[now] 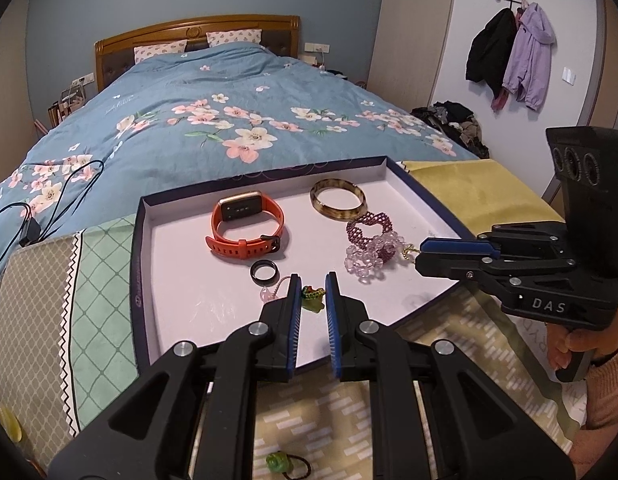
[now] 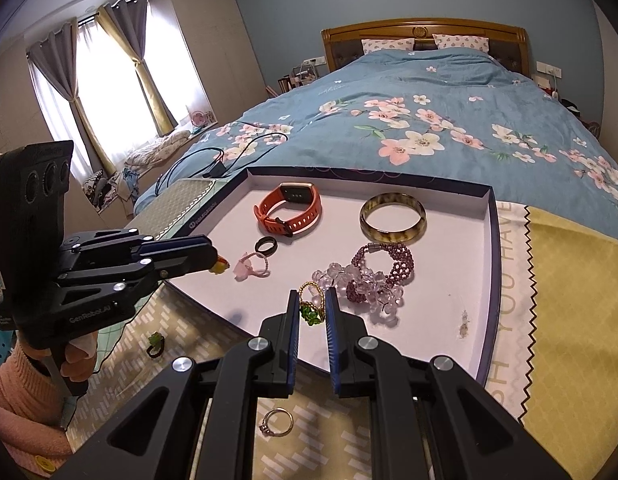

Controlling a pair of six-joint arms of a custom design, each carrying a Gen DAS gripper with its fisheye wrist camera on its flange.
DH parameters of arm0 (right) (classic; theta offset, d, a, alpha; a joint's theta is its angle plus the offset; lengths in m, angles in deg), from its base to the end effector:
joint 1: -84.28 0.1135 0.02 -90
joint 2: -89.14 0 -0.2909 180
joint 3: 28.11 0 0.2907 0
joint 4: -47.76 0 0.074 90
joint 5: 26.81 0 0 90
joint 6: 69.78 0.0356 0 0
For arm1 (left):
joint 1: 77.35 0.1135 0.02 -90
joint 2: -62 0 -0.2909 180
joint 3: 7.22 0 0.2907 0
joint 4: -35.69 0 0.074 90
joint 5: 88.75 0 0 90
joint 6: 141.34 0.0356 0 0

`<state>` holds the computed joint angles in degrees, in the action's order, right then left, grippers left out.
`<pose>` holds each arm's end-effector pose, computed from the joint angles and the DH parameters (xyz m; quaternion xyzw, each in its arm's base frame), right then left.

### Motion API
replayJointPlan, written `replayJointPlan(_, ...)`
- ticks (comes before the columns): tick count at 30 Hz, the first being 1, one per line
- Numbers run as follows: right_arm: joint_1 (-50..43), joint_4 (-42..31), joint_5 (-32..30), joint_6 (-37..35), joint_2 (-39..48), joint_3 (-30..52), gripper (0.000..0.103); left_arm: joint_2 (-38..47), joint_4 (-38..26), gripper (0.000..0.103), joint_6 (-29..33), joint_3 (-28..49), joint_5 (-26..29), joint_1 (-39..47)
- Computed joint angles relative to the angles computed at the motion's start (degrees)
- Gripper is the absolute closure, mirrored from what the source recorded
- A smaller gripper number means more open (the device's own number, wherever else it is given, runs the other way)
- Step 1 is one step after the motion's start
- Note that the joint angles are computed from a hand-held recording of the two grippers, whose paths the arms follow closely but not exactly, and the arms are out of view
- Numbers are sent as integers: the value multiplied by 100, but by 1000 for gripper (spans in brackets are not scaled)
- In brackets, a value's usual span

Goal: Organize jewelry
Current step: 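Carry the yellow ring and green-stone ring to the box with both grippers, then lower both rings into the box and open both grippers, then withdraw both grippers toward the green ring and the silver ring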

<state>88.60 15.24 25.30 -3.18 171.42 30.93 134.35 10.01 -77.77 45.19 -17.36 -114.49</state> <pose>0.3030 0.0448 0.2027 -0.3093 0.8547 0.2598 0.3260 0.2304 -0.1603 0.2146 0.0245 0.9155 -0.0691 0.3957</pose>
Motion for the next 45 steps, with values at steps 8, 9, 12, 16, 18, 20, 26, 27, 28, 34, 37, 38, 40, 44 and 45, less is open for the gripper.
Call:
replayJointPlan(8,86,48,173,52,191,89,92,326,114,90,-13,66,170,190)
replayJointPlan(9,102,54,203,56,219,100,92,359,126,90,-12,74,182,200)
replayJointPlan(12,158,80,294,81,286,119,92,454,151,90,-24,104,218,220)
replayJointPlan(16,202,95,385,105,378,151,92,566,170,90,-38,124,259,247)
replayJointPlan(18,207,107,412,109,409,155,92,628,176,90,-36,141,280,261)
replayJointPlan(20,215,122,434,135,444,165,92,684,193,90,-34,153,317,278)
replayJointPlan(26,203,219,489,247,474,141,90,771,251,83,-29,170,403,317)
replayJointPlan(27,171,221,451,267,452,134,89,747,284,80,-26,153,372,303)
replayJointPlan(28,121,220,391,285,411,120,87,700,294,73,-34,126,325,292)
replayJointPlan(34,-142,167,70,318,51,-18,74,-40,155,61,-144,-130,-215,43)
replayJointPlan(37,-295,29,-178,194,-239,-168,68,-586,9,55,-176,-353,-405,-126)
replayJointPlan(38,-336,-18,-248,141,-327,-221,66,-797,-96,55,-224,-447,-515,-219)
replayJointPlan(40,-405,-152,-360,-10,-514,-341,60,-1140,-298,55,-295,-603,-582,-366)
replayJointPlan(44,-445,-426,-432,-322,-758,-541,56,-1588,-829,55,-602,-865,-939,-823)
replayJointPlan(45,-451,-480,-412,-392,-820,-601,53,-1641,-928,55,-692,-911,-1008,-941)
